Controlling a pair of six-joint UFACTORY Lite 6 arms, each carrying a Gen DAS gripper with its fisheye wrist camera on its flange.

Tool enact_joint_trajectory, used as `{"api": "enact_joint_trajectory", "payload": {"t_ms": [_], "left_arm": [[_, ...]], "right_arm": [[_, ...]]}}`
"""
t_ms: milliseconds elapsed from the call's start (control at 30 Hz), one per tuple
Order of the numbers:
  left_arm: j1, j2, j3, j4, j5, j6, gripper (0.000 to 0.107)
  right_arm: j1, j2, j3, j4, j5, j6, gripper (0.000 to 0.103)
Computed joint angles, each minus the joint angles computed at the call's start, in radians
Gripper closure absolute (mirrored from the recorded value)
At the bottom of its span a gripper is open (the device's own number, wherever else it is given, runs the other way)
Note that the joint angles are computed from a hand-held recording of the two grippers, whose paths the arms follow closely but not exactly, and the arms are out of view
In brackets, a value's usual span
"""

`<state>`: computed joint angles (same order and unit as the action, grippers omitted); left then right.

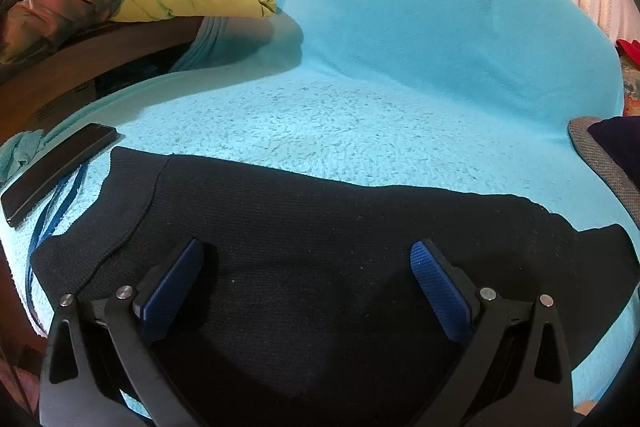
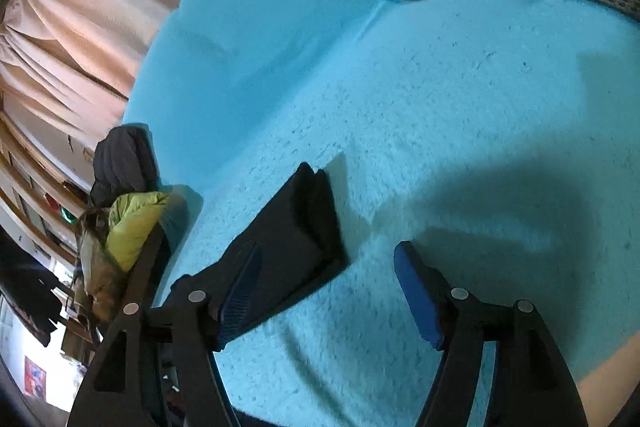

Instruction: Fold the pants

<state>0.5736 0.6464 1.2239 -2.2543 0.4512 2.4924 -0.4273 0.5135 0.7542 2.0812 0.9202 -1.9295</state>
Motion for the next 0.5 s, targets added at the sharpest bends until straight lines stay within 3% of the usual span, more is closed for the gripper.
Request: {"api": "enact_joint_trajectory", "payload": {"t_ms": [167, 300, 400, 500], "left_arm": [[-0.003, -0.004, -0.004, -0.005, -0.007, 0.01, 0.004], [-0.003, -0.007, -0.004, 0.007, -0.017, 0.007, 0.004], [-0.029, -0.021, -0.028, -0.112, -0.048, 0.148, 0.004], [-0.007, -0.017, -0.008, 0.025, -0.042, 0.024, 0.004]], "right_arm": [[0.104, -0.096, -0.042, 0.086, -0.148, -0.104, 0.016], [0.238, -0.155, -0.089, 0.325, -0.285, -0.334, 0.007], [0.324, -0.17, -0.147, 0.562, -0.279, -0.572, 0.0], [0.382, -0.178, -0.187, 0.732, -0.265, -0.763, 0.0]]}}
